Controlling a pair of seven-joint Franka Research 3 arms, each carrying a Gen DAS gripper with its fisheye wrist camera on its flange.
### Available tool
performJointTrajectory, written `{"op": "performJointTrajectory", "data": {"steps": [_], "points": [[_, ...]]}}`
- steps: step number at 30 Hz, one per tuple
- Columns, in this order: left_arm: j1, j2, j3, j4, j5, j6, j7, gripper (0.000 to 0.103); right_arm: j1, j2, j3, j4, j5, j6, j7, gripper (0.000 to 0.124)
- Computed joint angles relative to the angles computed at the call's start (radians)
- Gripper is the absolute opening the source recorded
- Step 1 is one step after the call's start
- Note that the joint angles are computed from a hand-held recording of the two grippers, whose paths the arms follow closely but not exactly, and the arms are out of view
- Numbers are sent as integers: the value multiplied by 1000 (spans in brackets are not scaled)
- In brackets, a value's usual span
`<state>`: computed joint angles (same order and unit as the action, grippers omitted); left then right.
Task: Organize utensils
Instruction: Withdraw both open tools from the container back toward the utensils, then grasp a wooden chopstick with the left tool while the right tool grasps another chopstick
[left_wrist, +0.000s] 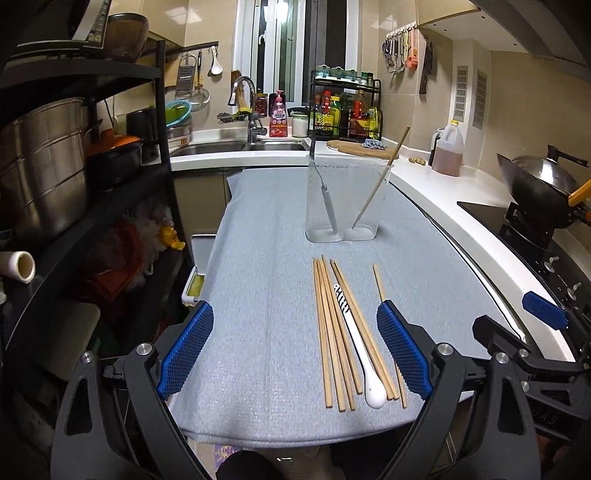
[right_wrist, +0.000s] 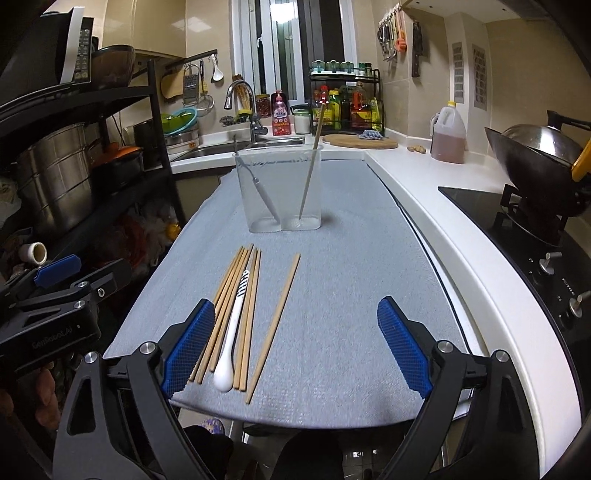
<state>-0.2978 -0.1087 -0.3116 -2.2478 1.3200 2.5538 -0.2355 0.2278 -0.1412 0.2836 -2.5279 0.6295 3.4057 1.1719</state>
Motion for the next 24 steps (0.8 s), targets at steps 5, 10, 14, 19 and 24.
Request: {"op": "performJointTrajectory", "data": {"steps": [5, 10, 14, 19, 24], "points": [[-5, -7, -6, -15, -9, -12, -22, 87, 38, -16, -28, -29, -35, 10, 16, 88], [-10, -1, -8, -18, -10, -17, -32, 87, 69, -22, -61, -52, -72, 25, 50, 88], [-13, 9, -6, -19, -9, -20, -31, 87, 54, -10, -48, -49, -65, 22, 49, 88], [-14, 15, -2, -31, 3, -14, -60, 87, 49, 10, -42, -43, -55, 11, 47, 88], [-15, 33, 4, -42, 19, -30, -86, 87, 66, 54, -53, -35, -40, 40, 33, 88]]}}
